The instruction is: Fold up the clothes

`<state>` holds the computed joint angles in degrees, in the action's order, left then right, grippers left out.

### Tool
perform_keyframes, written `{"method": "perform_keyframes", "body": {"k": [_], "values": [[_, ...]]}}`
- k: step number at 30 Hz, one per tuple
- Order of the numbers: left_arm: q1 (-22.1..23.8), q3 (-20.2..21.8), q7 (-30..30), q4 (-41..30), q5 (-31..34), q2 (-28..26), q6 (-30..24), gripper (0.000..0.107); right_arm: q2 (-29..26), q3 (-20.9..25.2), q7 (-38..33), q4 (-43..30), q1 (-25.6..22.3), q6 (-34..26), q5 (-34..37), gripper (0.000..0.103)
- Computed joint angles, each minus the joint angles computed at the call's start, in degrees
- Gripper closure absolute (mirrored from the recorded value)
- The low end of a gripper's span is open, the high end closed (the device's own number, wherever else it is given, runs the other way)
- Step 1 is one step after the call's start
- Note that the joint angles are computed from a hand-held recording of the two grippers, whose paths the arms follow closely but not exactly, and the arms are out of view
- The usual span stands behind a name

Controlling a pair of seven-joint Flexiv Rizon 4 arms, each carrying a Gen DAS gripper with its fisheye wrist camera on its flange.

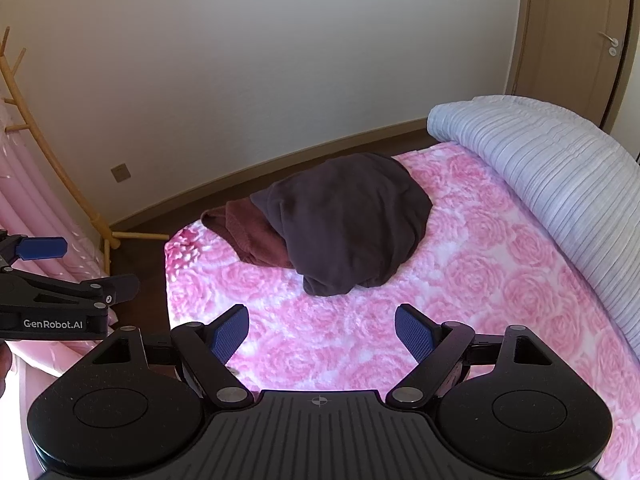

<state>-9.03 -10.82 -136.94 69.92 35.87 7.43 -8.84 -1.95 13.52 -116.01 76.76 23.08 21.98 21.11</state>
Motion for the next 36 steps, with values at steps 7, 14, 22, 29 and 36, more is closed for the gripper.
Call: {"method": "perform_keyframes", "body": {"k": [7, 14, 22, 29, 36], "values": [[0.01, -0.02, -0.29, -0.02, -0.18, 0.02, -0.3, 0.008, 0.22, -0.11, -0.29, 0.31, -0.12, -0.18, 0.1, 0.02], [0.14, 0.0, -0.4, 0.29, -0.6, 0.3, -0.31, 0.008, 0.38, -0.15, -0.28, 0.48, -0.14, -0.37, 0.07, 0.02], [0.27, -0.14, -0.62, 0.08, -0.65, 0.28, -0.7, 0.008, 0.41, -0.19, -0.56, 0.49, -0.16, -0.5, 0.07, 0.02], [0.22, -0.17, -0.59, -0.1, -0.59, 0.15, -0.93, 0.008, 0.18, -0.23, -0.48, 0.22, -0.14, -0.59, 0.13, 0.02], [-0.07, -0.38, -0.59, -0.62, -0.33, -0.25, -1.82, 0.008, -0.03, -0.3, -0.27, 0.0, -0.34, -1.09, 0.31, 0.02]]}}
